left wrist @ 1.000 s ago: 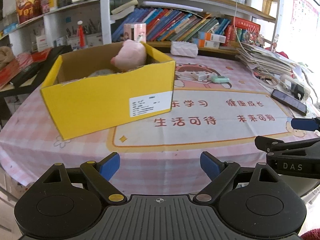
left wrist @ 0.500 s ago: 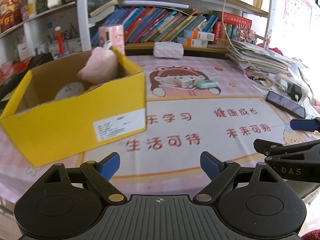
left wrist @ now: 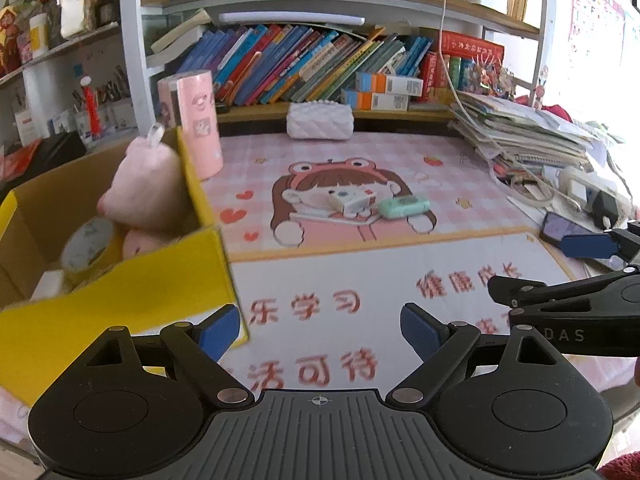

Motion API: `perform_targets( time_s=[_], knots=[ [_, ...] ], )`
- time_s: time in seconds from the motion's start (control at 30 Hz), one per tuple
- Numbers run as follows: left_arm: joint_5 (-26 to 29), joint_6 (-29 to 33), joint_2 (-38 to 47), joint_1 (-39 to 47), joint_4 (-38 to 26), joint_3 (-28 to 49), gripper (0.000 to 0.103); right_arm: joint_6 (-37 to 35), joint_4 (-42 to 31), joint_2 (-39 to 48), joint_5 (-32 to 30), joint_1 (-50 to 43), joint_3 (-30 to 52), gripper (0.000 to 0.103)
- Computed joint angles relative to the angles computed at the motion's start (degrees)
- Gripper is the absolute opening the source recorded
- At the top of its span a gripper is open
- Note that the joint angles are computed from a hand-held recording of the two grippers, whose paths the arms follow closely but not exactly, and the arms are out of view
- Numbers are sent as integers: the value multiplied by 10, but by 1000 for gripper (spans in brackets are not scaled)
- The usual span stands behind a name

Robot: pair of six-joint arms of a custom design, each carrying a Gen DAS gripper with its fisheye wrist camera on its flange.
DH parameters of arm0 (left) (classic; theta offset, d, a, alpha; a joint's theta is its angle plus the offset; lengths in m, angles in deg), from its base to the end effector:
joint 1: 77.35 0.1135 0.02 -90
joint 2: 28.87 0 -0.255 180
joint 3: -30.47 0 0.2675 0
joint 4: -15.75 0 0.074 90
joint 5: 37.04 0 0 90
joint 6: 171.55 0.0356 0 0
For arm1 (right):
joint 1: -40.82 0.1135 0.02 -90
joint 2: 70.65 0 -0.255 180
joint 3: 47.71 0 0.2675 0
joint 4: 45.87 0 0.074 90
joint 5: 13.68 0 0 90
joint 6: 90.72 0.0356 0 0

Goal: Organize objects
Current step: 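Move both open tools back over the mat toward the small boxes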

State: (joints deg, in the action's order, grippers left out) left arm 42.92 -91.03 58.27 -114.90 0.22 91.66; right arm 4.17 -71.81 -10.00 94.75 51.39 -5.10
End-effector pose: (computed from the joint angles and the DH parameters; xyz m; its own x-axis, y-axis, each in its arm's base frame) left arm 0.2650 -0.1959 0.1789 -0.5997 0.2565 -0.7580 0.4033 0.9150 -0.0095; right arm 0.2251 0.0306 0.1781 -0.6759 -0.0439 -0.7357 0.1076 0.9817 -0.1574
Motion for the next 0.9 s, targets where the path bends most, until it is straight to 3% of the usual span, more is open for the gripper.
perform_targets(
  time_s=[0.3,0.43,0.57,0.67,0.9],
  knots=[
    [-37,-23,74,-18,-17,81,89,-69,61,84,-106,-96,40,81],
    [-56,-36,102,-26,-24,112,89,-90,74,121,-151,-129,60,74],
    [-69,-42,130,-31,-31,143,87,-106,80,156,-198,-161,80,55],
    [-76,-45,155,-33,-36,169,85,-113,80,188,-229,-181,101,47],
    [-76,-56,221,-34,-55,242,83,-129,92,260,-261,-205,152,44]
  ],
)
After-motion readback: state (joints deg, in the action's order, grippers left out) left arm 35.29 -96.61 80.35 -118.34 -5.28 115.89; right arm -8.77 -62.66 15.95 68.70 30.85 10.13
